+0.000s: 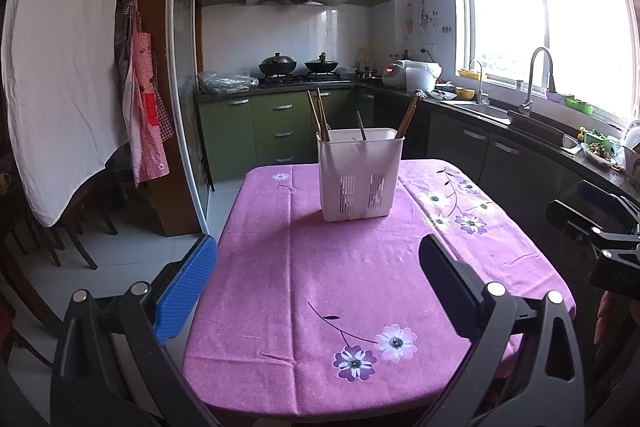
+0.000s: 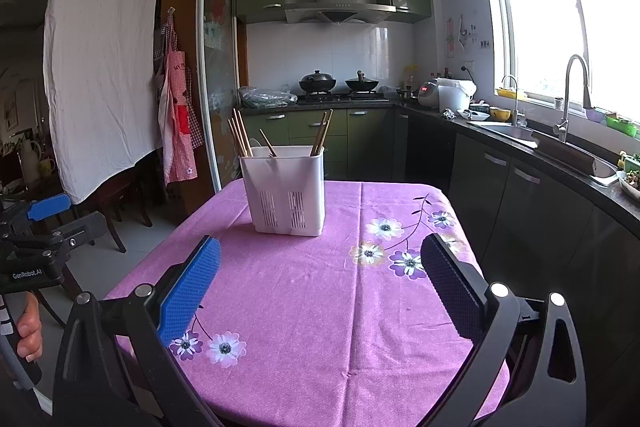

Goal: Organize utensils

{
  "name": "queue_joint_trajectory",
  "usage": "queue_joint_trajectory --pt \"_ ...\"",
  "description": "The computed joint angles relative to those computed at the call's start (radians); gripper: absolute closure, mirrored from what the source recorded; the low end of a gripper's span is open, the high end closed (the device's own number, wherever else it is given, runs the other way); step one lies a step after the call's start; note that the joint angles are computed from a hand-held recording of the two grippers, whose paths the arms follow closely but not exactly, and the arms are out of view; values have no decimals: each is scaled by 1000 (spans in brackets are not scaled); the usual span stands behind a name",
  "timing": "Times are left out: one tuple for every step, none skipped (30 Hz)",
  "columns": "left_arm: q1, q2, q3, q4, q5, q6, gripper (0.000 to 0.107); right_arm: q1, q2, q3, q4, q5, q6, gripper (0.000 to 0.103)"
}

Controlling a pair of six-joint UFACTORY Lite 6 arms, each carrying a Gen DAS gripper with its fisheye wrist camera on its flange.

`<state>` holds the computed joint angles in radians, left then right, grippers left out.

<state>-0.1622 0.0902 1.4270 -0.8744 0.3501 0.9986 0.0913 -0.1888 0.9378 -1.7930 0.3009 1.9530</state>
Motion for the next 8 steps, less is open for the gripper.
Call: queue_joint_trajectory --pt "-1 8 10 20 8 -18 11 0 0 1 5 0 -7 5" --pt "-3 22 28 57 18 -58 11 -1 2 0 2 1 -4 5" --pt "-5 33 41 78 25 -81 11 -2 4 -2 -6 1 4 5" --pt "-3 54 65 96 42 -98 11 -3 7 -1 -10 -1 11 5" --pt "-4 72 83 113 51 -116 11 -6 6 -5 -17 -5 18 5" --pt "-5 87 97 128 55 -134 11 -8 11 -3 -18 -8 22 5" --pt "-6 100 108 138 57 -147 11 -14 15 -4 -29 -12 33 5" --pt "-6 118 123 145 63 -157 11 -15 19 -4 -31 -13 36 5"
